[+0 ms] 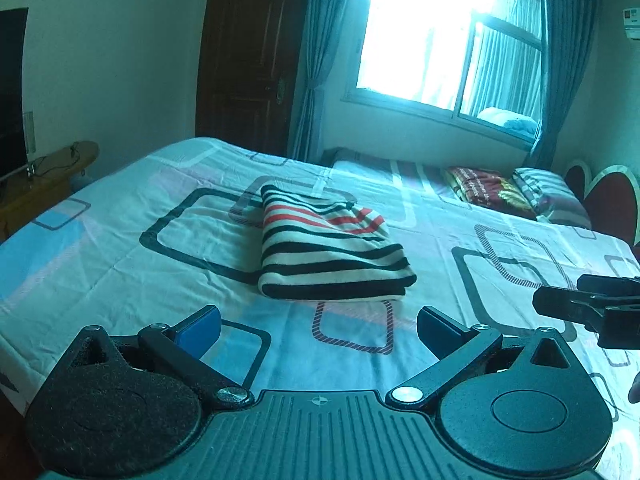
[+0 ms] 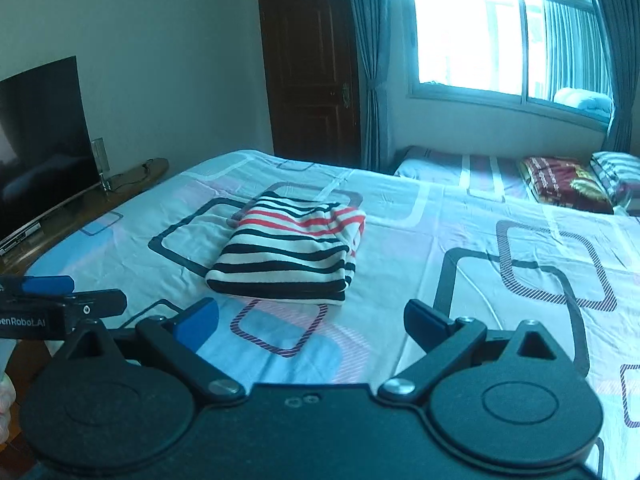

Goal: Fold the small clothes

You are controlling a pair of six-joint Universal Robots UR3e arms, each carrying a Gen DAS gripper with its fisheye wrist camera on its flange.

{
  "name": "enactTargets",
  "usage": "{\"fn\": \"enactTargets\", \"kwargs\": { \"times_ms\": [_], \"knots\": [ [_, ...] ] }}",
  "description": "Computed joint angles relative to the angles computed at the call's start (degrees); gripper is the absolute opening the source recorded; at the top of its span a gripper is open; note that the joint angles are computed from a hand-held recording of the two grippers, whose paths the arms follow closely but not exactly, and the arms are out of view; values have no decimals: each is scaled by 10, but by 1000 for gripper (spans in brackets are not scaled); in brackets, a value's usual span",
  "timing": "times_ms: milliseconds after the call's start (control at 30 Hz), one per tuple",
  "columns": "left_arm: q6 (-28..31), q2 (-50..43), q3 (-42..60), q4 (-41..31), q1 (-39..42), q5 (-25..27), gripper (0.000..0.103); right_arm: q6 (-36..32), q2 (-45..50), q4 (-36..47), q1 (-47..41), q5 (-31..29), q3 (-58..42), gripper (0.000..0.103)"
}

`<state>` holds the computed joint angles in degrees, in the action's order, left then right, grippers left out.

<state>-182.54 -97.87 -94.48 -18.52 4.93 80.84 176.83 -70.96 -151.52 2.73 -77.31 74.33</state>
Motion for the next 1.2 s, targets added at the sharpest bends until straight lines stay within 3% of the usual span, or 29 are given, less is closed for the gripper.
{"fn": "enactTargets", "kwargs": {
  "times_ms": [1200],
  "knots": [
    [16, 5, 26, -6, -15, 18, 103, 17, -14, -60, 5, -19, 21, 99]
  ]
}}
